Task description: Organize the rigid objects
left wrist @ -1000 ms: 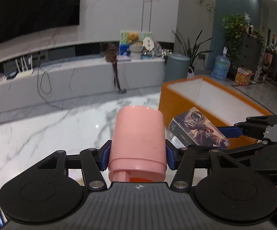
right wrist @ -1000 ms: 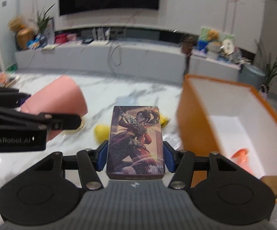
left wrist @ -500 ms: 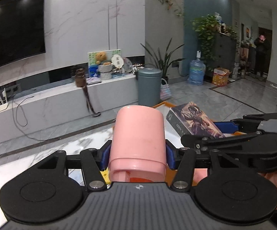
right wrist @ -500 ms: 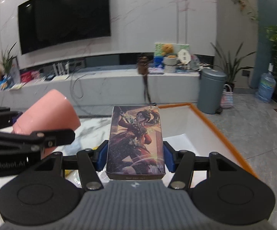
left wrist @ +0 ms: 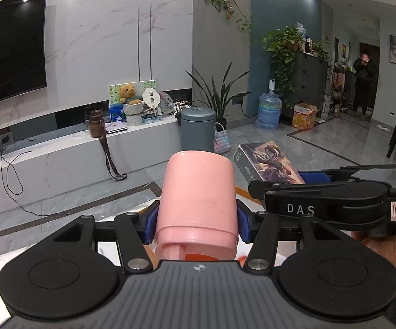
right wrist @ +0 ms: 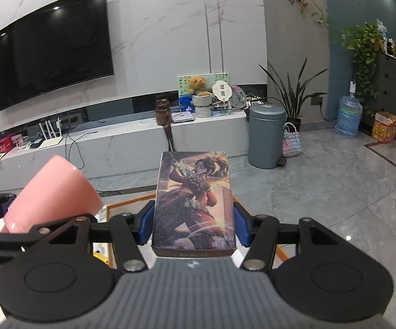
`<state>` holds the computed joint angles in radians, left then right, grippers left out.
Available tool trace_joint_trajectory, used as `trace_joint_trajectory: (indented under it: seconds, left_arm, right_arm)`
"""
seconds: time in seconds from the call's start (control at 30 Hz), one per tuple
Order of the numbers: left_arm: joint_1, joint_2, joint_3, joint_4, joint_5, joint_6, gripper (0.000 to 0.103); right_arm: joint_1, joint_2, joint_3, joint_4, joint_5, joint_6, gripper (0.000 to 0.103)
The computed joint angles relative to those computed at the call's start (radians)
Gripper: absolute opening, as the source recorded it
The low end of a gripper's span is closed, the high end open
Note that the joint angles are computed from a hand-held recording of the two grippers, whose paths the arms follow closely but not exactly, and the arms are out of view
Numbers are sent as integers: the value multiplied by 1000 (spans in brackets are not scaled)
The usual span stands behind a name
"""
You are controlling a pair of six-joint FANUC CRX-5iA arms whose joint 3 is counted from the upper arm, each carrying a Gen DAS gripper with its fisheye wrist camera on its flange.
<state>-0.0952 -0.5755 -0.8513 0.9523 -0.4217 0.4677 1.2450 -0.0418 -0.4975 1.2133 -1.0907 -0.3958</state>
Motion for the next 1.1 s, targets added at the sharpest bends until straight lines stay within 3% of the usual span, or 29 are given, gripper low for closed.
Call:
trace_joint_trajectory:
  seconds: [0.27,0.6,0.8,0.97,1.1]
  left_arm:
    - [-28,96,70,-36,-1,95,63]
    - [9,239,183,-153,-81,207,63]
    - [-2,321,254,-322,-97,332,63]
    - [-15,392,351,-521,-164,517,63]
    - [-18,442,407,-592,-219,614,63]
  right_arm:
    - [-44,-10,-2,-69,24,41,57]
    - [-83,14,2,-194,60,138,57]
    - [-102,61,35,-278,75,225,57]
    - [-110,102,73,-360,75,324,57]
    - [-119,137,110,-415,54,413,57]
